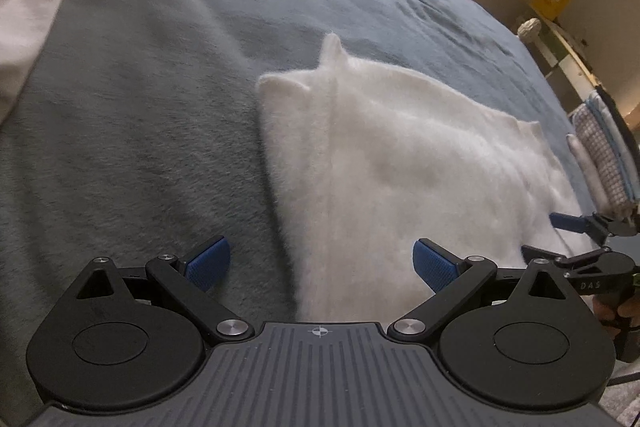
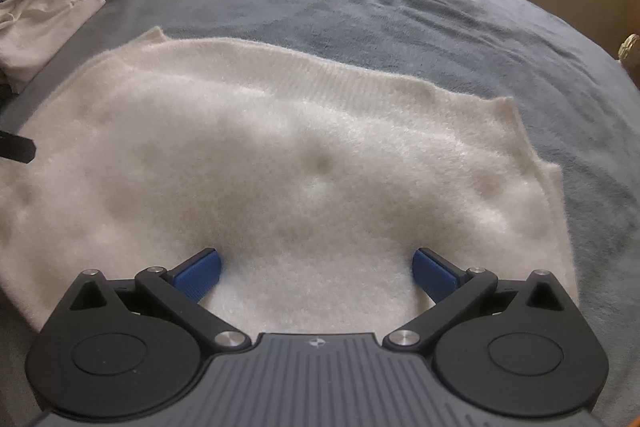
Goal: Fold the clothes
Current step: 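Close the left tool on the sweater edge and lift it up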
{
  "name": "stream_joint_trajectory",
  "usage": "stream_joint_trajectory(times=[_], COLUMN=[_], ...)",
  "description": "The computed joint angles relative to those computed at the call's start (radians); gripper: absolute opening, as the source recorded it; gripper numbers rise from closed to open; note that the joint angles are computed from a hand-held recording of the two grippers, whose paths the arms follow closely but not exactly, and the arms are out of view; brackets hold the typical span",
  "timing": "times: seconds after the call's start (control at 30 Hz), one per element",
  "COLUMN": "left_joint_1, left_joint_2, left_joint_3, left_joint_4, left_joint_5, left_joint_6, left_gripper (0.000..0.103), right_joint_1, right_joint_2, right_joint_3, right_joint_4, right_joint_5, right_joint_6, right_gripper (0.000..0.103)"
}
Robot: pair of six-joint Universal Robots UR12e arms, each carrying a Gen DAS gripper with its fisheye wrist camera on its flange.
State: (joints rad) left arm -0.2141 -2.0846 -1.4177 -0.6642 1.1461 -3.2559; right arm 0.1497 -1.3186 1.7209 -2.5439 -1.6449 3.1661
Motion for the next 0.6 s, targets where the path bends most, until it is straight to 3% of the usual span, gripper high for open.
stream_joint_trajectory(times=[0.23, 0.53, 0.6], left_joint_1=[0.008, 0.036, 0.042], left_joint_2=[-0.023, -0.090, -0.082], left_joint_3=[0.001, 0.042, 0.033], left_joint_4=[0.073, 0.179, 0.164], left_joint_5=[-0.061, -0.205, -0.243], left_joint_6=[-0.016, -0.177, -0.167], left_gripper=[0.099, 0.101, 0.101], right_joint_1=[0.004, 0.007, 0.008], right_joint_2=[0.006, 0.008, 0.009], right_joint_3=[-0.011, -0.010, -0.011], right_joint_4=[0.018, 0.012, 0.012], right_joint_5=[-0.010, -0.022, -0.024], right_joint_6=[0.010, 0.022, 0.023], right_gripper=[0.103, 0.103, 0.103])
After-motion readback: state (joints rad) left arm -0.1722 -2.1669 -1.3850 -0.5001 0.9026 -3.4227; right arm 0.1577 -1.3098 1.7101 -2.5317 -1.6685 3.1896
